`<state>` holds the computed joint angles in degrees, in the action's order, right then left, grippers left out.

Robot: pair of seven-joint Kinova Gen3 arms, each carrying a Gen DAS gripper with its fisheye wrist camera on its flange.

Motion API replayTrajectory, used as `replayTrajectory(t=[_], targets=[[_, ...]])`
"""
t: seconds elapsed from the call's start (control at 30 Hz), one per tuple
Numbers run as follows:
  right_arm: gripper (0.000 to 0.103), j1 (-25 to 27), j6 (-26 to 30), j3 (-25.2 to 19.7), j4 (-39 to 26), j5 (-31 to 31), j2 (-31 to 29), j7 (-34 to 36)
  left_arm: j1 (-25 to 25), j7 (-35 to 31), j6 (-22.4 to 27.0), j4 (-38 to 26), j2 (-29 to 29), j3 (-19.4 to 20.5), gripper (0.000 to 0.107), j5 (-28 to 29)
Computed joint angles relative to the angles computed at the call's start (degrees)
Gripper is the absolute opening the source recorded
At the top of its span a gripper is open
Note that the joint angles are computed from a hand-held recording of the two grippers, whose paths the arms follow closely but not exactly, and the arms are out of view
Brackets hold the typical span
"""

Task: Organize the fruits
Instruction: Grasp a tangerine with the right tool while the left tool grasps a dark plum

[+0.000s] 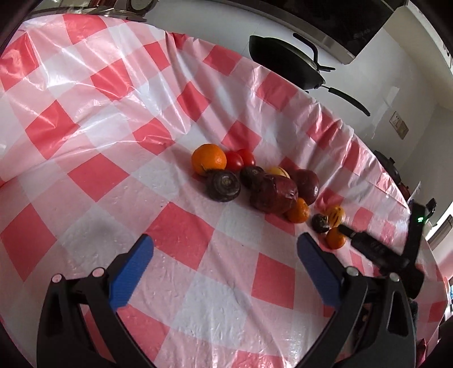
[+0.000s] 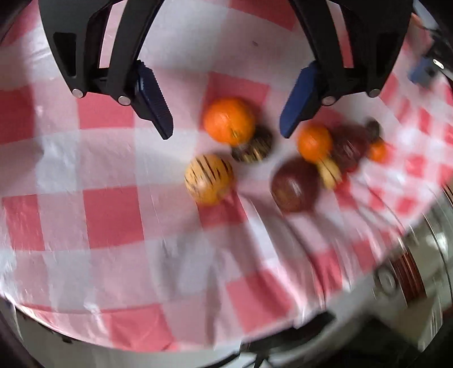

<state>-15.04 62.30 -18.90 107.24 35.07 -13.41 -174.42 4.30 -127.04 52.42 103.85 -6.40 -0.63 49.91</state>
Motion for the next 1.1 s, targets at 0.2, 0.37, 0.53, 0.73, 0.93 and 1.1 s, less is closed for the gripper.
replayTrajectory(t=[0.2,0.37,0.53,0.73,0.93,1.1], targets=[[0.074,1.4,-4.2,2.4,2.4,-4.2,-2.6,2.1,-1.7,-1.1,3.5,-0.2,1.4,-1.5,0.101,3.8],[0.074,2.3,-2.6,0.7,0.8,-4.8,-0.6,5.2,-2.8,-1.5,4.8,-0.5,2.0,-0.9,0.101,4.5],[0.05,-0.3,5.5,0.9,-5.3,-3.1,5.9,7.1,1.0,-0.6,4.0,-1.0,1.9,-3.4,0.101,2.6],[0.039,9.1,5.6,-11.0,-2.1,-0.5,1.4,-4.4,16.9,7.0,0.4,-3.5,2.3,-13.4,0.101,-7.5],[0.039,10.7,-0.6,-12.4,5.7,-2.3,-8.0,-17.9,29.7,17.3,-2.6,-12.0,8.3,-17.5,0.097,-21.4],[0.039,0.6,-1.5,-6.5,9.0,1.9,-10.2,-22.6,38.5,28.5,-1.8,-19.3,14.7,-22.8,0.081,-30.8]])
